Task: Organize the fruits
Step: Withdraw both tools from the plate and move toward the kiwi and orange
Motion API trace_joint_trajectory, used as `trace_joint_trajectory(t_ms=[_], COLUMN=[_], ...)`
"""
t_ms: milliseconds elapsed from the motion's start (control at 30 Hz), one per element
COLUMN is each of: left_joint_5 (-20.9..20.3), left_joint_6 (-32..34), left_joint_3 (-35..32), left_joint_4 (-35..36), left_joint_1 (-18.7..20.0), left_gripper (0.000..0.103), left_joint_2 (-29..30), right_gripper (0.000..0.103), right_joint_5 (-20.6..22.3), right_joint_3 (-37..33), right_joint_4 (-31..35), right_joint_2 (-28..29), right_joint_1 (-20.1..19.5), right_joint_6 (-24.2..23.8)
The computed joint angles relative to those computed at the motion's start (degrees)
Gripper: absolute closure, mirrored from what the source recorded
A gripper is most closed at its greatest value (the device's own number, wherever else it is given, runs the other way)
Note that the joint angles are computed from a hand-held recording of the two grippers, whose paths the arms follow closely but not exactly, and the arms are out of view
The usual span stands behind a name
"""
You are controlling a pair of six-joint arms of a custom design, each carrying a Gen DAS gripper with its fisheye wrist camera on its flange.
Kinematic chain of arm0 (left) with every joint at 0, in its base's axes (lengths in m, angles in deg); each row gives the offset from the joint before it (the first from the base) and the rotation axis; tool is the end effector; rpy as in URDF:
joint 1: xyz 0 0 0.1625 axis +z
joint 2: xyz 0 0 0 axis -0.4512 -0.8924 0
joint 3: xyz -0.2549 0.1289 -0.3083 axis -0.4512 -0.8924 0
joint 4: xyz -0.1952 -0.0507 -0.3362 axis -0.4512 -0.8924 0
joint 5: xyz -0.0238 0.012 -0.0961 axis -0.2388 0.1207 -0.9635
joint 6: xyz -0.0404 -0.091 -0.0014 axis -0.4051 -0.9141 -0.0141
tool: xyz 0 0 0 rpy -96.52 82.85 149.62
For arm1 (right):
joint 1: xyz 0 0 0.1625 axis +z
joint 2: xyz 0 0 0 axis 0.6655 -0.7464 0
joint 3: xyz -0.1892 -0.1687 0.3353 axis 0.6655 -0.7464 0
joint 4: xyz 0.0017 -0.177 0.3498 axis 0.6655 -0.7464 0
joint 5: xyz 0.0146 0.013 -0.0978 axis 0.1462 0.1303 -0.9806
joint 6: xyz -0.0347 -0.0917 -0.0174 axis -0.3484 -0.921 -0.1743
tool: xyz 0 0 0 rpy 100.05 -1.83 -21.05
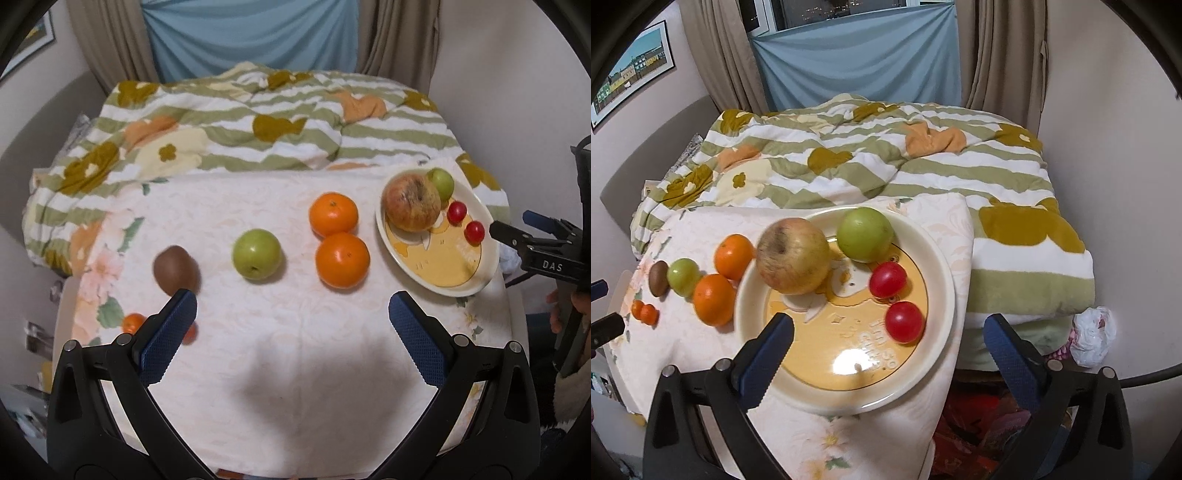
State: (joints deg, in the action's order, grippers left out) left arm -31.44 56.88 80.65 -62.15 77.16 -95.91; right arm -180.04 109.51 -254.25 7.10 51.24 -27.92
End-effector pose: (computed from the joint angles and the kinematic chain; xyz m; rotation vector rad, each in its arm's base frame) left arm -0.2262 -0.6104 0.1427 0.2632 2.2414 -0.6819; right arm 0.1232 -0.6810 0.1908 0.5384 -2.4120 0.6389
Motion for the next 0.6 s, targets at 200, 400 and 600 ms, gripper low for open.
trace_joint_trajectory(t_ms=[200, 400, 600], left_joint_5=[1.3, -1.0, -3.7], left_joint_6=[4.7, 11.1, 17.1], left_joint_3=[2.9, 6.2, 6.5], left_joint_4=[-3.9, -8.8, -10.6], left_joint_1=[0.3, 2.3, 5.5], left_gripper=[0.000, 0.000, 0.000], left_joint_2=[-3.4, -8.4, -12.4], right_gripper=[0.001, 0.001, 0.001], right_joint_5=[-2.2, -4.3, -8.8], right_joint_3=[1.1, 2.7, 1.8], right_joint_4=[-1.4, -4.6, -6.8], right_joint_2=[-0.2, 0.3, 3.5], right_joint_1=[3.1, 6.7, 10.3], right_joint_6=[2.2, 8.7, 14.6])
